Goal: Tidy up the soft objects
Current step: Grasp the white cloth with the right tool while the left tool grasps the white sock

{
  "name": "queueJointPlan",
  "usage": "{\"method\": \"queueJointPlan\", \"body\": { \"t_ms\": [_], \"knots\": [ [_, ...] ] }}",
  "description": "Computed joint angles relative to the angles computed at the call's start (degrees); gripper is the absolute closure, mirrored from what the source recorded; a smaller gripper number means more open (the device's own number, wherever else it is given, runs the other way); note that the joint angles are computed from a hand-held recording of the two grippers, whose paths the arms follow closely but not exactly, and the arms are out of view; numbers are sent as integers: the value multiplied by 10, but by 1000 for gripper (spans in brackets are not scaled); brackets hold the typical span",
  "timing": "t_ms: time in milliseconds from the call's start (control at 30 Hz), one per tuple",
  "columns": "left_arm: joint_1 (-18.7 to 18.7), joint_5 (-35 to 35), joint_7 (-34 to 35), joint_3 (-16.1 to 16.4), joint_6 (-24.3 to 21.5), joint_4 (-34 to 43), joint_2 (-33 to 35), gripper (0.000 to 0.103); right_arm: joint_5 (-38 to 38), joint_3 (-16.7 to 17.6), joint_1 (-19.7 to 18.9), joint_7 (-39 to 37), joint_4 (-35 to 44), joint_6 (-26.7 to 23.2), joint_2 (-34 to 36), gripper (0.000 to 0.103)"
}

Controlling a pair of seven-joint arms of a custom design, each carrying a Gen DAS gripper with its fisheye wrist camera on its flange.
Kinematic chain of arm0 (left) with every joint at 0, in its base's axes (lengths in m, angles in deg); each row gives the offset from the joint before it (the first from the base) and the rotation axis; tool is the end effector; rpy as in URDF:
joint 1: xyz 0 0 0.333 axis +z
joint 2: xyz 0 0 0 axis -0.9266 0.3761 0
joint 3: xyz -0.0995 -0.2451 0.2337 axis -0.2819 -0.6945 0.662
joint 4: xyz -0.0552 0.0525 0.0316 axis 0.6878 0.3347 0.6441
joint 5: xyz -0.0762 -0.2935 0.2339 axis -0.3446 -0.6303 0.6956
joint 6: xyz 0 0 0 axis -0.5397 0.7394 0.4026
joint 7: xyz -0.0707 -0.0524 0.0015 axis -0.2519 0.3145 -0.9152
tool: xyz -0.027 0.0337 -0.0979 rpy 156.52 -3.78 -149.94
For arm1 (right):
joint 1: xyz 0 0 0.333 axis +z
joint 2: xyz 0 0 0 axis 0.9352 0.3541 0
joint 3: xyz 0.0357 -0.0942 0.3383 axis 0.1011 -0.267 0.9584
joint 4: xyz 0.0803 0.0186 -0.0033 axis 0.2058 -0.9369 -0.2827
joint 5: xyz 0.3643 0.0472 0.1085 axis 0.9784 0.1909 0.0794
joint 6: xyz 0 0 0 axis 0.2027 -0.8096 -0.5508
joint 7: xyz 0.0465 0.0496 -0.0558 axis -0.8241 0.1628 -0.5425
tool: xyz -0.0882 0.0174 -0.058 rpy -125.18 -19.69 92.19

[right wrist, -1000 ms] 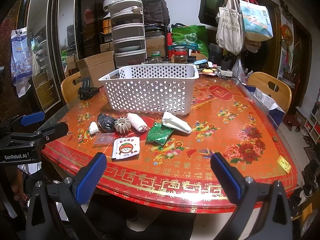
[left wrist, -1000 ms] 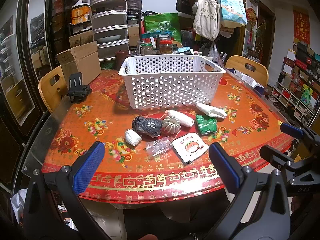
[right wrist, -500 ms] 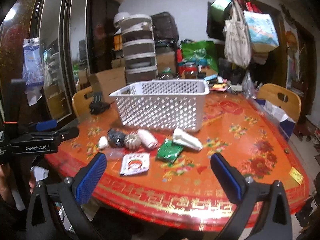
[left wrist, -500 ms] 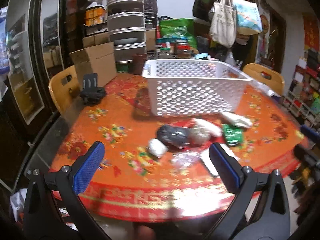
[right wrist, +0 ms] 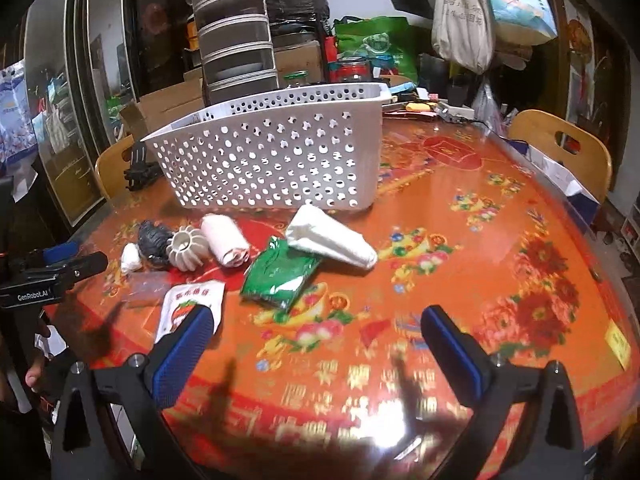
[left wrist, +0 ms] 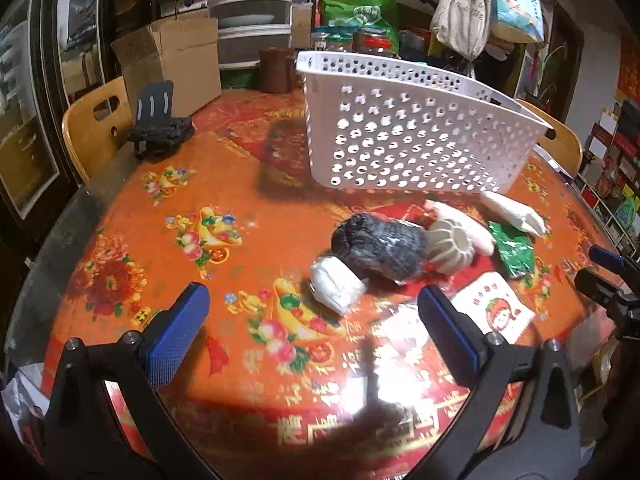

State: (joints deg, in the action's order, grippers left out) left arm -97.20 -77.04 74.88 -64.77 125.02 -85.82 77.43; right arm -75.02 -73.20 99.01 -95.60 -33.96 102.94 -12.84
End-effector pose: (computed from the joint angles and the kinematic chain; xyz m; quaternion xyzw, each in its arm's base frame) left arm 0.6175 -0.4172 0.4767 -0.4631 0.7933 -0.3590 0.1652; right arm 0.4633 0.3600 0.4877 -0.4985 0.7720 -0.2785 0.2792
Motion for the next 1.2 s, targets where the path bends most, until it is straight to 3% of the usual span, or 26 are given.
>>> {"method": "queueJointPlan", "body": {
  "t_ms": [200,567,867,967,1033,1167,1200],
  "knots": [
    [15,-19,25,-16,-26,54,39,0,25,-19,-20,-56,23,37,31,1],
    [26,-45,68,-37,-55,88,64,0,106,-50,-47,-144,54,103,71,5],
    [12,-39,58,-21,-79,118,84,4,158,-57,-47,-194,73,95,88,6],
    [8,-31,53,-16,-83,118,85,14,165,-60,-44,-196,73,99,88,9],
    [8,-29,54,-17,-90,122,87,29,170,-61,-44,-198,72,100,89,9],
    [6,-21,56,-15,-77,113,85,38,174,-62,-41,-200,78,92,93,11],
    [4,-18,56,-13,-73,110,84,45,174,-62,-40,-201,80,90,94,11]
  ]
}}
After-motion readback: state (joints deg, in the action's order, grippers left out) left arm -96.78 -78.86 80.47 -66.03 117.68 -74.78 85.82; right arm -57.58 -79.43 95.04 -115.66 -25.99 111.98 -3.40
